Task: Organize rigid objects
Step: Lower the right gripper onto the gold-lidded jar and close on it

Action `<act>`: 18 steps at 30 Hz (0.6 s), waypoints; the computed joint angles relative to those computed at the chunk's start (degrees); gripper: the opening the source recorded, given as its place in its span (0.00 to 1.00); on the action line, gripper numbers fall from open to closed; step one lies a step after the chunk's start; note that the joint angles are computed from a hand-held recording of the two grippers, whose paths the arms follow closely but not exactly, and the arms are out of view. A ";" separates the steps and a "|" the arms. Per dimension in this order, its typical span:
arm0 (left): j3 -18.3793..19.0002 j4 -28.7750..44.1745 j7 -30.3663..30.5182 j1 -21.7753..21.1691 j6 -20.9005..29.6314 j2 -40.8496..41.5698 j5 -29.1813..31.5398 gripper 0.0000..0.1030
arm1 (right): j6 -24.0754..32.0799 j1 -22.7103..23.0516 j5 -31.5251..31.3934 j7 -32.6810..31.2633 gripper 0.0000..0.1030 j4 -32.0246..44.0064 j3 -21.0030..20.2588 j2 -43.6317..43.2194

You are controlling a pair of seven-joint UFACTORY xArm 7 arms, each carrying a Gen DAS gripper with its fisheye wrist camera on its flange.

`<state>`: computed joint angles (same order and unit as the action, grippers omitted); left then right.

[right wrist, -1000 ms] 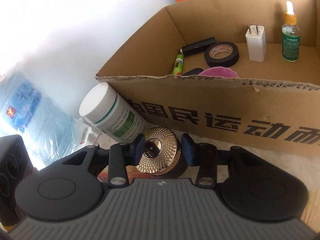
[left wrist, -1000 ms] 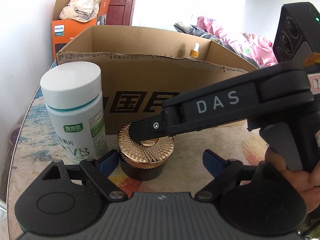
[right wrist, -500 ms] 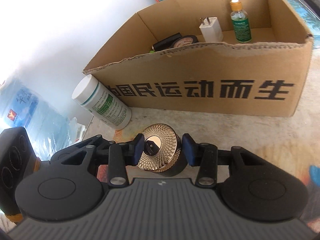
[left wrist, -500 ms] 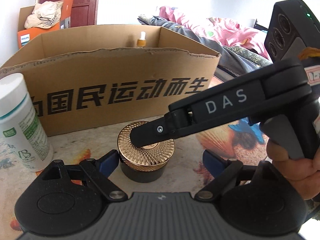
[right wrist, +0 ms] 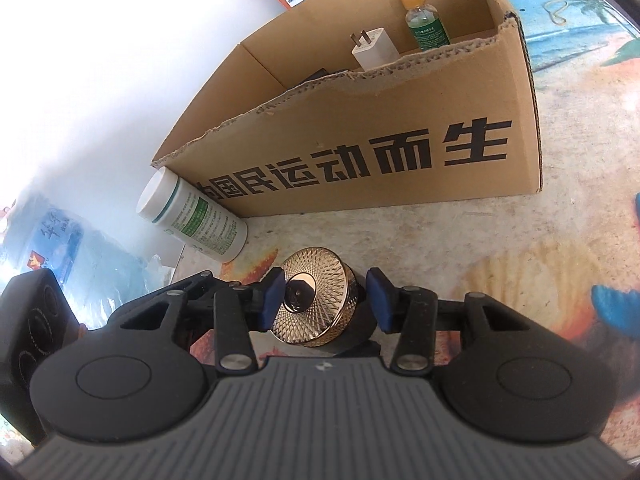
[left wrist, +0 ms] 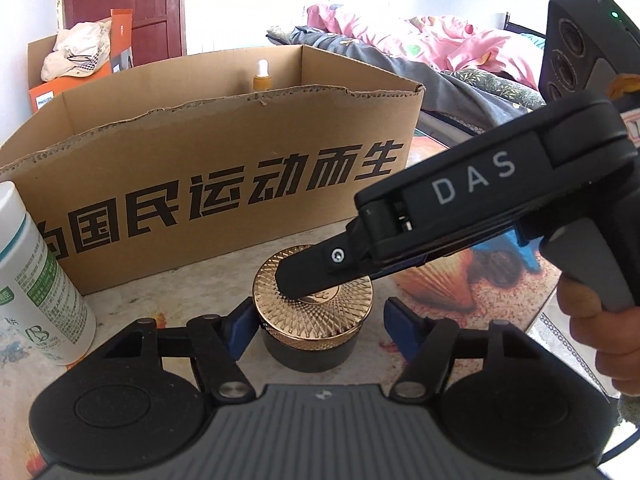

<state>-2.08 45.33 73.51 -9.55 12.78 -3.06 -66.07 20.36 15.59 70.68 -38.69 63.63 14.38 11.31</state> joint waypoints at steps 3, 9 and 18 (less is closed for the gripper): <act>-0.95 1.17 -1.52 -0.19 -2.35 1.94 1.16 0.56 | 0.09 -0.01 0.23 0.06 0.45 -0.21 0.02 -0.24; -1.86 0.53 -2.63 -0.09 -3.49 1.83 1.83 0.55 | 0.77 0.23 -1.12 1.67 0.45 -0.76 -0.35 -0.91; -1.93 0.28 -7.23 -0.65 -3.93 2.27 5.83 0.56 | 0.86 0.45 -0.83 1.70 0.47 -1.40 -0.45 -1.39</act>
